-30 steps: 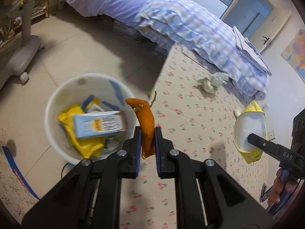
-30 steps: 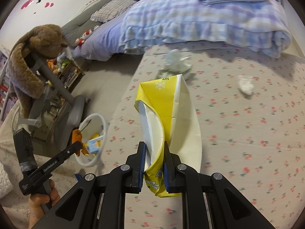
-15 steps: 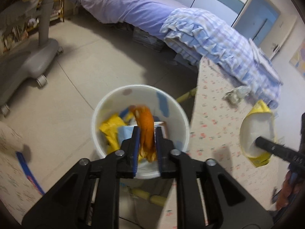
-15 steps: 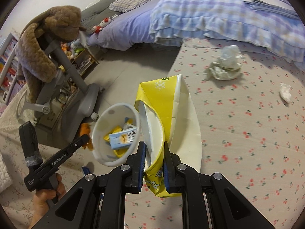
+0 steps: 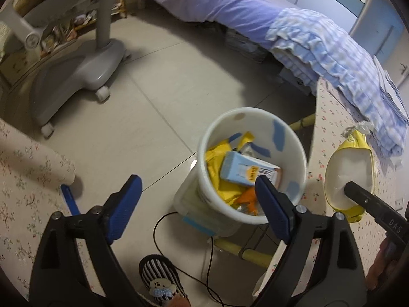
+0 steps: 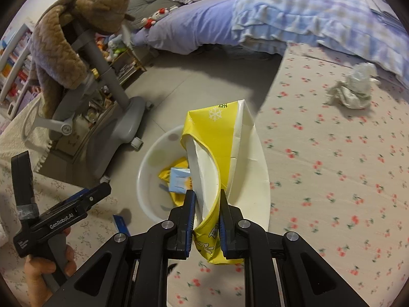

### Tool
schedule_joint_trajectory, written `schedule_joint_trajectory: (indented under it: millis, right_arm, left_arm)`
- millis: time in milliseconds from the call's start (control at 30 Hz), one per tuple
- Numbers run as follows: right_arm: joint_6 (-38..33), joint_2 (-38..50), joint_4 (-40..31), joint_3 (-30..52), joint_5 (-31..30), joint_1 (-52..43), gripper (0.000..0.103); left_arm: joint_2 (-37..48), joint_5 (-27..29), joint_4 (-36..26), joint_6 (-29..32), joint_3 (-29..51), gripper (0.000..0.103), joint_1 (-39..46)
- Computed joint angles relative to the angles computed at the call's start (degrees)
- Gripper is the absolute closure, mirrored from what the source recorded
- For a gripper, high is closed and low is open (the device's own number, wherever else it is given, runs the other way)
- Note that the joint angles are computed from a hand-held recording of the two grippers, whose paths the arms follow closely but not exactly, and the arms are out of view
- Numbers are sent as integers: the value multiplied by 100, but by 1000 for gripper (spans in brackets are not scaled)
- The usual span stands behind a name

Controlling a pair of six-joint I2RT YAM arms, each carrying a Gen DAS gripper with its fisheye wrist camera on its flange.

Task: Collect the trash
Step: 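Drop the carrot toy into the wastebasket with the left tool while the right tool carries the wrapper over, then open the right tool over the wastebasket to drop the yellow wrapper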

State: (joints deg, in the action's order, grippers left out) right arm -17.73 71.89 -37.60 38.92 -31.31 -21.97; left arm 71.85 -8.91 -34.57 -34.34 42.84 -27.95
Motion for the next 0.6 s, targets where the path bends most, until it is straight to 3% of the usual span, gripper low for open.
schedule_joint_trajectory:
  millis: [200, 267, 333, 367, 600]
  right_arm:
    - [455, 93, 568, -131, -80, 470, 84]
    - [439, 165, 811, -185, -230, 550, 78]
    - [535, 185, 915, -202, -30, 615, 42]
    - [600, 147, 973, -238, 4, 574, 36]
    - [315, 19, 572, -69, -180, -10, 33]
  left_arm:
    - [-39, 45, -69, -29, 3, 9, 82]
    - [-63, 26, -46, -18, 2, 7, 69]
    - [-106, -2, -38, 1, -13, 3, 85]
    - [-122, -18, -39, 6, -17, 2, 90]
    - [-165, -76, -33, -8, -32, 1, 86]
